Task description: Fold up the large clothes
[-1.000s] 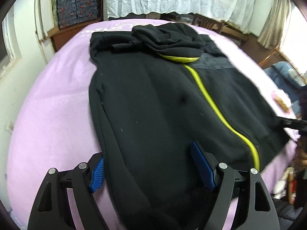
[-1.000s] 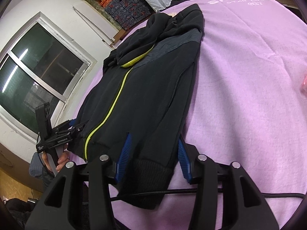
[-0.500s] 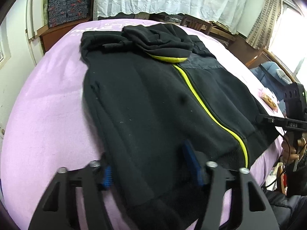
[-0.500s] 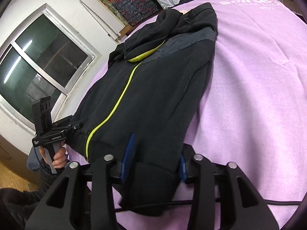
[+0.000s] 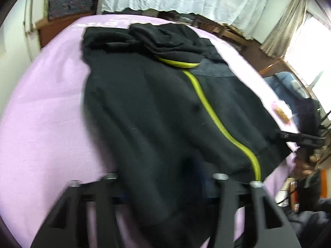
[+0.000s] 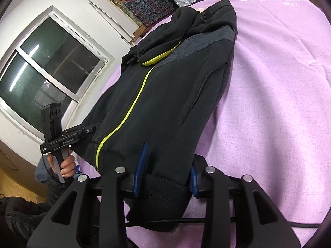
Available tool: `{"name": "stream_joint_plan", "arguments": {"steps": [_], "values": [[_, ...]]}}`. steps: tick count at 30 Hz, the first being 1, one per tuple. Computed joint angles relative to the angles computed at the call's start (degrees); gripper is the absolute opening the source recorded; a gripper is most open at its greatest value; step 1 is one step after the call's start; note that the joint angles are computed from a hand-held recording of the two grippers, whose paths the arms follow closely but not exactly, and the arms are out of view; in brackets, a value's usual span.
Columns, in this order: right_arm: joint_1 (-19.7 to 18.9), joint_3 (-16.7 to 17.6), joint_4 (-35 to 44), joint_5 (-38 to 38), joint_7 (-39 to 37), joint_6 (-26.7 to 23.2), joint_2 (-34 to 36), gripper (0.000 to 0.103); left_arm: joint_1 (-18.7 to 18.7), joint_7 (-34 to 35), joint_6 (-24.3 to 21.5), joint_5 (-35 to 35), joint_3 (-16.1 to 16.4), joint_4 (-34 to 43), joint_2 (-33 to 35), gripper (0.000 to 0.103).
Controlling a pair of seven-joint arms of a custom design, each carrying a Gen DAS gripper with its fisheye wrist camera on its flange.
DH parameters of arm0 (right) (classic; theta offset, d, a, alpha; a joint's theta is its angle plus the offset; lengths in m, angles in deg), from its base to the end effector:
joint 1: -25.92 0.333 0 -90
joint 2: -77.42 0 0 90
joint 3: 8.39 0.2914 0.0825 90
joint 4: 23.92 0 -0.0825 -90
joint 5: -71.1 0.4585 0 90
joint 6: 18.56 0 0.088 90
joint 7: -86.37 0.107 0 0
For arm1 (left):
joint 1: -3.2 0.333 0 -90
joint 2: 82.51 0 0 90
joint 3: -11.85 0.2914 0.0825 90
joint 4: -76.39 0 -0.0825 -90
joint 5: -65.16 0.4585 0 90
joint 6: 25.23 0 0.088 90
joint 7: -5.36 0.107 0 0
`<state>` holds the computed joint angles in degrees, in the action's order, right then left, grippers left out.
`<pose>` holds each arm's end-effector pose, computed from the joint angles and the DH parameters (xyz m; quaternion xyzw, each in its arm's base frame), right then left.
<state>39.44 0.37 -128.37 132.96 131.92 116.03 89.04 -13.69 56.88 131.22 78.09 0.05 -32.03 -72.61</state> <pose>0.6523 0.2761 0.4097 -0.7617 0.4633 0.1291 0.4342 0.6203 -0.3427 0.4331 -0.6702 0.6633 -0.3091 0.1240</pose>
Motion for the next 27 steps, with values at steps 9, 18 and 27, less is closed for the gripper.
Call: {"name": "stream_joint_plan", "arguments": {"steps": [9,18,27], "values": [[-0.6,-0.06,0.71,0.66,0.56,-1.04,0.81,0.026,0.06,-6.87,0.85,5.39,0.95,-1.44,-0.75,0.008],[-1.78,0.17,0.58,6.0,-0.95,-2.45,0.59,0.014,-0.2,-11.04,2.67,10.22,1.34,-1.26,-2.65,0.007],[-2.43,0.03,1.91,13.07,-4.09,-4.63,1.03,0.012,0.42,-10.74,2.6,9.48,0.96,0.68,-2.56,0.007]]}}
